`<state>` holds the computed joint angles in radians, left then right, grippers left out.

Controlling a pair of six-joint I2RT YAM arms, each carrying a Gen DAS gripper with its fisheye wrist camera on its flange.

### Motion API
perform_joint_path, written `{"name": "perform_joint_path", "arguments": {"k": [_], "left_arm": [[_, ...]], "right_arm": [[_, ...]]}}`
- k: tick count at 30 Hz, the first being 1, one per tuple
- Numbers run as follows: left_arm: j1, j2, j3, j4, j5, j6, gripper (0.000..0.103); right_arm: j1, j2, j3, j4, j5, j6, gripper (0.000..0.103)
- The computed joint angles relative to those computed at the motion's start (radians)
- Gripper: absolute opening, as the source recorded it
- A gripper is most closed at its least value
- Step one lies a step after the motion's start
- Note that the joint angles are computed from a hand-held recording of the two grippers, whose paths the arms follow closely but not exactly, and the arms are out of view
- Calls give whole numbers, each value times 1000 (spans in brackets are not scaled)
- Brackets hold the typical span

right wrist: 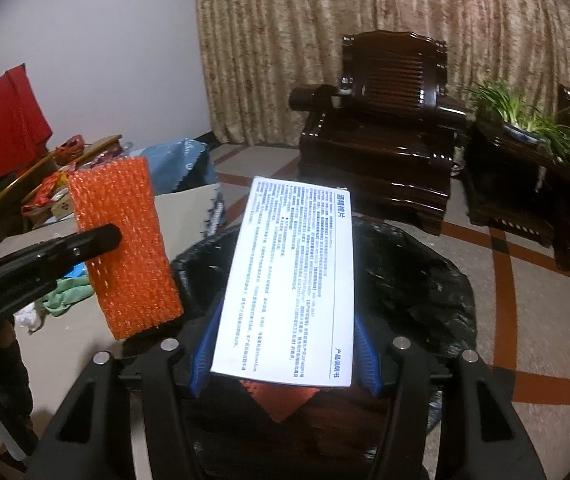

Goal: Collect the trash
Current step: 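Move both tools over the bin and release the foam net and white box, then return both tools to the table above the remaining trash pile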

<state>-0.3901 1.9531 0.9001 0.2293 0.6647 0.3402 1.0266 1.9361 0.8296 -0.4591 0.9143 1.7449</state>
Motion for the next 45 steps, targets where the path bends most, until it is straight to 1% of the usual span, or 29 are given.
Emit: {"name": "perform_joint_path", "arguments": {"k": [6, 8, 9, 10, 11, 12, 13, 14, 15, 16, 17, 18, 19, 20, 21, 24, 27, 30, 32, 33, 40, 45], "left_arm": [[-60, 45, 34, -9, -27, -7, 12], [-69, 57, 46, -19, -30, -8, 15], [-73, 65, 52, -23, -34, -9, 21], [-71, 70, 56, -24, -36, -10, 30], [-70, 72, 56, -23, -37, -14, 35], [-64, 75, 57, -22, -32, -21, 41], [-57, 75, 58, -23, -28, -27, 42], [-55, 75, 60, -26, -29, -30, 43], [-48, 75, 62, -26, -31, -33, 50], [-41, 74, 61, -24, -30, -36, 52], [-34, 72, 59, -23, -27, -38, 53], [-25, 67, 57, -22, -26, -38, 55], [-14, 61, 53, -17, -27, -38, 60], [-8, 57, 49, -13, -29, -39, 63], [5, 49, 40, -1, -34, -38, 69], [44, 21, 7, 36, -48, -29, 80], [101, -7, -14, 51, -54, -10, 87], [169, -16, -11, 44, -48, 9, 89], [209, -18, -14, 47, -47, 20, 89], [237, -16, -8, 46, -45, 30, 89], [393, 18, 28, 37, -43, 78, 90], [481, 62, 80, 24, -57, 96, 90]], "right_arm": [[4, 6, -34, -7, -24, 55, 57], [7, 4, -43, -14, -27, 73, 57], [9, 6, -44, -21, -28, 85, 58], [11, 6, -44, -28, -29, 92, 62], [11, 7, -42, -39, -29, 103, 69], [14, 11, -37, -54, -28, 118, 70], [16, 10, -37, -58, -28, 124, 72], [17, 7, -42, -57, -27, 125, 76], [18, 9, -36, -67, -26, 130, 80], [20, 14, -26, -85, -23, 140, 86], [20, 12, -25, -89, -19, 141, 89], [22, 11, -19, -100, -13, 146, 91], [23, 12, -9, -115, -10, 152, 96], [25, 13, -2, -128, -6, 161, 97], [25, 12, 6, -133, -4, 159, 97], [18, 7, 27, -123, 0, 127, 97], [12, 14, 61, -108, 17, 77, 97], [3, 30, 97, -74, 31, 14, 97], [-9, 50, 138, -45, 36, -47, 97], [-17, 63, 159, -12, 37, -97, 97], [-52, 162, 304, 135, 18, -346, 97], [-74, 242, 419, 210, -6, -487, 97]]}}
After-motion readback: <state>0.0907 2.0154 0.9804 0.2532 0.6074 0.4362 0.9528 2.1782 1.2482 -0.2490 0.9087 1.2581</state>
